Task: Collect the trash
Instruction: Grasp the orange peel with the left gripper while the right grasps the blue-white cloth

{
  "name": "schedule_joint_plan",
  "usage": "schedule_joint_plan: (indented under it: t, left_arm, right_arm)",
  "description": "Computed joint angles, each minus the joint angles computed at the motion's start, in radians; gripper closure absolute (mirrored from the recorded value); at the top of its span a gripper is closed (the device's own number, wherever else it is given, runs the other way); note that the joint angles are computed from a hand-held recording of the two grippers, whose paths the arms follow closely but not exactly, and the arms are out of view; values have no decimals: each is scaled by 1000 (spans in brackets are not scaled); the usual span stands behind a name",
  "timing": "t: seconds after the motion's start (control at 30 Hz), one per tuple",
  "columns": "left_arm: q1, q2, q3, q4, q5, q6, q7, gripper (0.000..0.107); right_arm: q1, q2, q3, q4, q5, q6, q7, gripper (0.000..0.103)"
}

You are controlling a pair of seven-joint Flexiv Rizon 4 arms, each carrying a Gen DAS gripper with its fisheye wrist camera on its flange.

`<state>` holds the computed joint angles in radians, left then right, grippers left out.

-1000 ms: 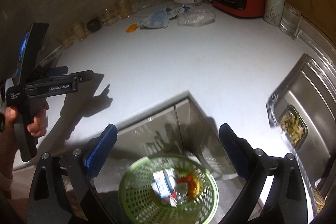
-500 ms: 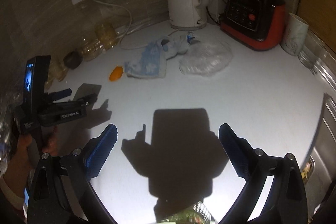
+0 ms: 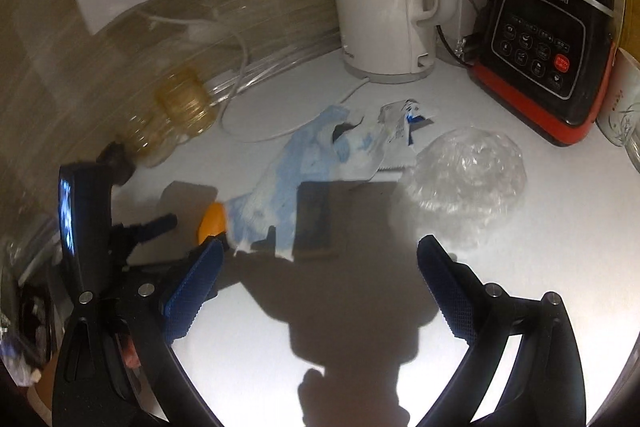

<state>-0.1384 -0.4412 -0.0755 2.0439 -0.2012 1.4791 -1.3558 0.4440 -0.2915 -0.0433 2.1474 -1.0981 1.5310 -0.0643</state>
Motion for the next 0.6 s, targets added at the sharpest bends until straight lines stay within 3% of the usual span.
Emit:
schedule_joint_plan:
  t: [0.1, 0.13, 0.27, 0.47, 0.6]
  left_arm:
    - [-22, -20, 23, -22, 23, 18, -9, 42]
    - [-21, -22, 22, -22, 25, 23, -8, 50]
    - [32, -25, -37, -12, 1, 46, 26, 74]
    - [61, -27, -67, 5, -18, 79, 51, 87]
    - [16, -21, -5, 1, -8, 77, 22, 87]
  right_arm:
    - [-19, -31, 22, -27, 79, -6, -59, 6]
    - [-22, -41, 28, -36, 109, -7, -86, 6]
    - [2, -70, 19, -66, 187, -14, -166, 6]
    - [8, -155, 81, -164, 344, -56, -353, 6]
    - [58, -210, 63, -242, 394, -120, -413, 6]
